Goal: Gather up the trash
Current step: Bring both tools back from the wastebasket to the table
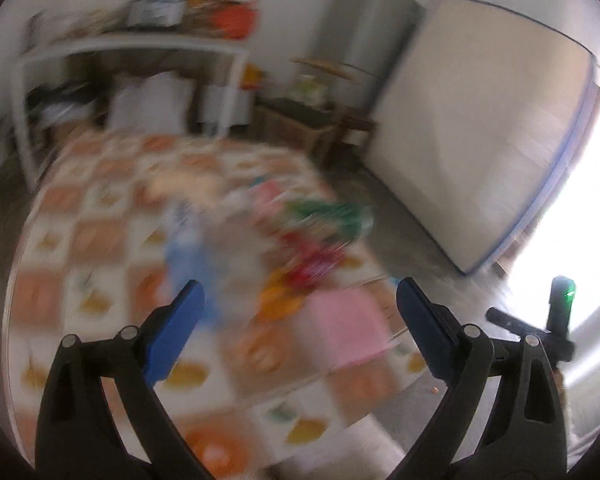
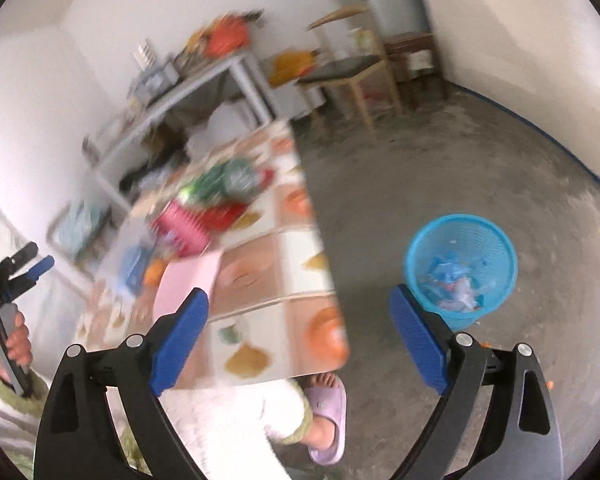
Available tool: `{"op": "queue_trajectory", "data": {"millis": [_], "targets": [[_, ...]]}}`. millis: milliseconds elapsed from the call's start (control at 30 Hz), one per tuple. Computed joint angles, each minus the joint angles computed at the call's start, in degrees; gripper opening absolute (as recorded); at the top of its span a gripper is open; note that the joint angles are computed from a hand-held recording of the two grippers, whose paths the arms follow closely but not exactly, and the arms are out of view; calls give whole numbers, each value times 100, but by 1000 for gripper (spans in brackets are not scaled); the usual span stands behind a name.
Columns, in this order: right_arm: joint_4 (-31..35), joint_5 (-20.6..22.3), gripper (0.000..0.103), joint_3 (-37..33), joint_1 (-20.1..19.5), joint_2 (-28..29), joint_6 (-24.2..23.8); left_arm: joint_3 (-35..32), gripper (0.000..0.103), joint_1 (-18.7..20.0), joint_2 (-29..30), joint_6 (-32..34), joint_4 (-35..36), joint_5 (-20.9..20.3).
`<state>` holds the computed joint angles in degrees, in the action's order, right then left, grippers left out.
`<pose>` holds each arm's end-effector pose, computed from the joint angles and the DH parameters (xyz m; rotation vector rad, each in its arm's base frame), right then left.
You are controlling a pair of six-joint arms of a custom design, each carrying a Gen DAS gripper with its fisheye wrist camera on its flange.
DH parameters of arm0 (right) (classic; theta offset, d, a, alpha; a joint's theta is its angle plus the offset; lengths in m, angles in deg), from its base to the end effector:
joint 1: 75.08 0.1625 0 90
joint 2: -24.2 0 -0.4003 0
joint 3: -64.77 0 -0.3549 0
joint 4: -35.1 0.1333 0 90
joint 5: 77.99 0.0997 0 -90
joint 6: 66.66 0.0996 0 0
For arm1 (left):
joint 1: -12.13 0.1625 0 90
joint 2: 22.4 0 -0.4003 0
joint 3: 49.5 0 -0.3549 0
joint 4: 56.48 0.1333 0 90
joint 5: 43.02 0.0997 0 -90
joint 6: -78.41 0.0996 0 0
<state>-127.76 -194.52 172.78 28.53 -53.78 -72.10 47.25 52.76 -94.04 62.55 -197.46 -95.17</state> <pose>0.2097 -0.4887 0.3788 0.1894 -2.5536 1.0403 -0.3071 -0.5197 0.3646 0.5632 2.5933 -1.0007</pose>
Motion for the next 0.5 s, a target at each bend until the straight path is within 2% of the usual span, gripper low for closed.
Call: {"op": "queue_trajectory", "data": {"millis": [133,267,500], "targets": [[801,-510,90,-656,482,741,-103,827,93,92,-578,-994,216,205],[1228,-1087,92,-1295,949,1422,-285,1406,93,15,-994,-1340,151,431],[880,-2160,96,-1907,1558,2253,-687,1660,93,40,-1042,-1277,-205,720]]}}
